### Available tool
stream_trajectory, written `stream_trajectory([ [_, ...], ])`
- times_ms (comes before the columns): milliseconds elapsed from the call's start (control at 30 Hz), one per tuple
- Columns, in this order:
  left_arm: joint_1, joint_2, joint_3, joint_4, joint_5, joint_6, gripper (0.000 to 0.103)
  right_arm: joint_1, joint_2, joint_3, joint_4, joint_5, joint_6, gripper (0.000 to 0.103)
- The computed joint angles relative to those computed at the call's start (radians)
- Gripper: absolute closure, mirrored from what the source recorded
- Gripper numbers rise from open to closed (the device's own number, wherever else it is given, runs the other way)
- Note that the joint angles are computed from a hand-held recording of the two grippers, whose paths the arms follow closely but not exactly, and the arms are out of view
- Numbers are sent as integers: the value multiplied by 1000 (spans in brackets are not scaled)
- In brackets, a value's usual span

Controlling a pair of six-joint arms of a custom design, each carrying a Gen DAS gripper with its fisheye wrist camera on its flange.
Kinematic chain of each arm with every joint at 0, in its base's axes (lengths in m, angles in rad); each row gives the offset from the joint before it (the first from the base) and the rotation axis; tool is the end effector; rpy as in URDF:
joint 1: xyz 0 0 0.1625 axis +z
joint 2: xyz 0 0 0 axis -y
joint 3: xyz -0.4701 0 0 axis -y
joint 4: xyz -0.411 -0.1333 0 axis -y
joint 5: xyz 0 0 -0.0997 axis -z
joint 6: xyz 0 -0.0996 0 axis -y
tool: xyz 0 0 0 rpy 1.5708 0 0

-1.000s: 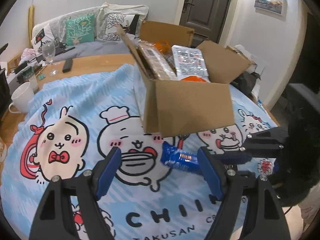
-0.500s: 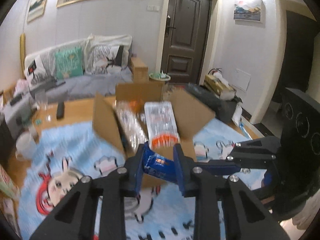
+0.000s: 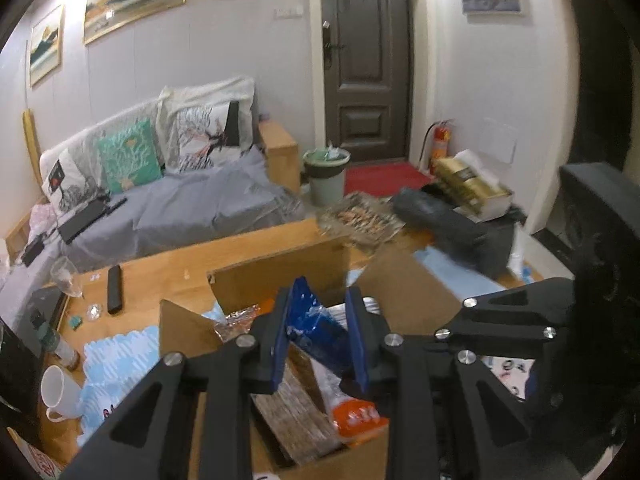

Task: Organize snacks

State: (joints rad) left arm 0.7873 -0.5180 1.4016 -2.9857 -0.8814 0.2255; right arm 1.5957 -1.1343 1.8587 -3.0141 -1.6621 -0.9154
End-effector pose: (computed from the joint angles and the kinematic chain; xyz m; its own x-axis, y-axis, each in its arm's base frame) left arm -0.4211 -0.7013 0.0618 -0.6185 0.4448 -0.6478 0.7662 0.5246 -0.3712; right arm 0.1403 -0.6436 0.3072 -0.5928 -0.5750 0.5639 -0.8019 0.4864 -0.3470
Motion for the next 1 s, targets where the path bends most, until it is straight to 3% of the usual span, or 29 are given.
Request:
stream_trajectory([
  [100,21,32,-57,64,14,-39,76,8,44,-55,20,-56,20,90],
  [200,26,54,-85,74,64,-47,59,9,77,-94,35,-95,37,85],
  [267,29,58,-86,63,74,-46,40,13,93,-96,-2,-123,29,77],
  [367,24,56,-70,16,100,-21,26,13,97,-96,-14,-137,29,69],
  [567,-4,6,42,-181,111,4,10,-10,55,-38,-86,-64,34,52],
  [667,-40,-17,141,-398,129,66,0,-27,5,46,-197,10,27,43],
  [767,-77,-31,230,-614,157,128,1,-48,-48,139,-333,89,38,34],
  [833,-94,-51,291,-687,146,129,1,-68,-81,210,-450,157,40,20],
  [1000,-125,-96,432,-781,98,79,1,-98,-130,341,-648,224,35,11],
])
